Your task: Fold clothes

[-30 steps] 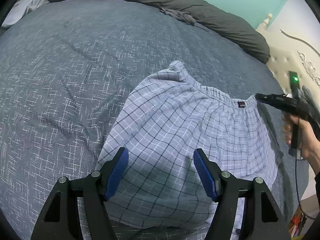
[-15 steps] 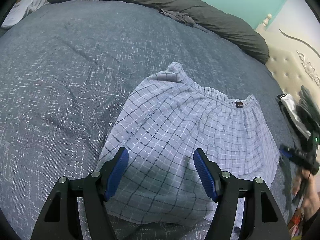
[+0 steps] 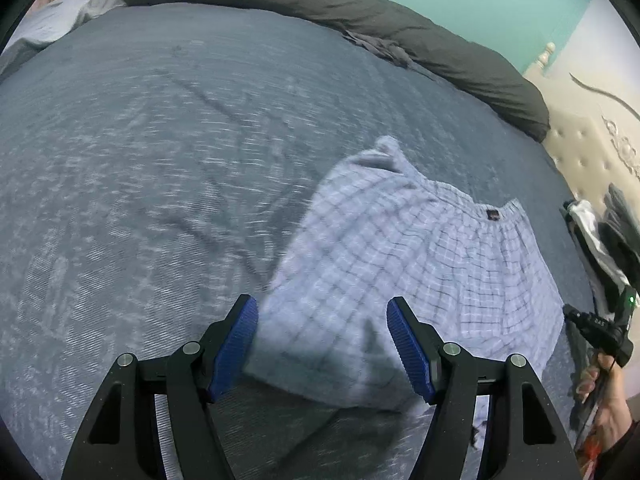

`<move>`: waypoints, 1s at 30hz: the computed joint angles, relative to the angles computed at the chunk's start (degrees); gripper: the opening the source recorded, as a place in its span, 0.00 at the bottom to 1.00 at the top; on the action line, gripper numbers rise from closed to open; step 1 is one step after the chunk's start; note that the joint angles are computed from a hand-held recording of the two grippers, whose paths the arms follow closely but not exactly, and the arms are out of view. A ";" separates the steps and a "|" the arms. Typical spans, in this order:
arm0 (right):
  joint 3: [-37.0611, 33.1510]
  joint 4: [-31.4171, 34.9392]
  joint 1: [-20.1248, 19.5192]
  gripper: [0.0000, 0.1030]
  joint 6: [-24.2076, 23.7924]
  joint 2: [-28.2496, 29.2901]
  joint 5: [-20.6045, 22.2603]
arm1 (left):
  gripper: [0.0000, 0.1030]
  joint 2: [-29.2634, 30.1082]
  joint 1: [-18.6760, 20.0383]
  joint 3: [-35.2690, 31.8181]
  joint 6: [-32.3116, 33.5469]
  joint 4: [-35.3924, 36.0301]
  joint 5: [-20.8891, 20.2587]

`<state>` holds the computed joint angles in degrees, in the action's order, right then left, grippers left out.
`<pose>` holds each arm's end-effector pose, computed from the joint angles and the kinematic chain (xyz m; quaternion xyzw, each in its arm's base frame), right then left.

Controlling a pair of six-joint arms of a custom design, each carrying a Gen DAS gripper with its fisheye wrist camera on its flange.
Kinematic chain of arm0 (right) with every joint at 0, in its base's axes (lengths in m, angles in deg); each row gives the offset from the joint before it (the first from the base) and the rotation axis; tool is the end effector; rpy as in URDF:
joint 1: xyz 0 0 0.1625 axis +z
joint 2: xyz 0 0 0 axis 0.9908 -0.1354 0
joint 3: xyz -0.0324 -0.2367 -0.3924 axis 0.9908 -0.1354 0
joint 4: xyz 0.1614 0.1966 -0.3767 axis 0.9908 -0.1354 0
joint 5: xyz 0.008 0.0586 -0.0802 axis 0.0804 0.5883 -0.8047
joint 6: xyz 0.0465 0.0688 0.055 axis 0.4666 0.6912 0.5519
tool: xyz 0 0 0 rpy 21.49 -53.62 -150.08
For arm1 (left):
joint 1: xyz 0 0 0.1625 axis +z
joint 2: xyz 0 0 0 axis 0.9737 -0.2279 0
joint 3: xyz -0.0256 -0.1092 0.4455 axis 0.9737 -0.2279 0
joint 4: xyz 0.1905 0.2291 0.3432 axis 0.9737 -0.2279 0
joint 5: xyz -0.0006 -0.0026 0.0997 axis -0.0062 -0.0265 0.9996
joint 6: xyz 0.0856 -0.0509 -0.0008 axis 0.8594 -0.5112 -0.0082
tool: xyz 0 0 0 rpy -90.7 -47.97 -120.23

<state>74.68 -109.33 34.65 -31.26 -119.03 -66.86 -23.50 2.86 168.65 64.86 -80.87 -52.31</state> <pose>0.2620 -0.3787 0.1243 -0.1027 -0.8958 0.3661 0.2301 0.0808 -0.4917 0.4420 0.1786 0.9468 -0.1983 0.1797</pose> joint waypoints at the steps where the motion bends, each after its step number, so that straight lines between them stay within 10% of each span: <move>1: -0.01 0.04 0.54 0.02 1.56 0.09 -1.34 | 0.69 -0.17 0.33 -0.15 -0.33 -0.22 -0.08; 7: -0.85 1.91 5.77 0.10 6.88 1.56 -6.88 | 0.69 -1.38 1.69 -0.37 -0.44 0.51 -0.43; 11: -1.60 -1.21 7.73 0.23 10.30 4.09 -2.90 | 0.69 -2.82 1.30 0.84 0.23 2.52 -1.43; 30: -6.11 -5.96 11.50 0.23 8.61 13.21 13.20 | 0.68 -8.25 -3.86 6.88 0.90 13.78 -7.96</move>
<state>68.56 -115.30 46.15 -22.65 -105.82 -53.66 -31.76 -1.00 175.53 65.75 -67.09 -60.27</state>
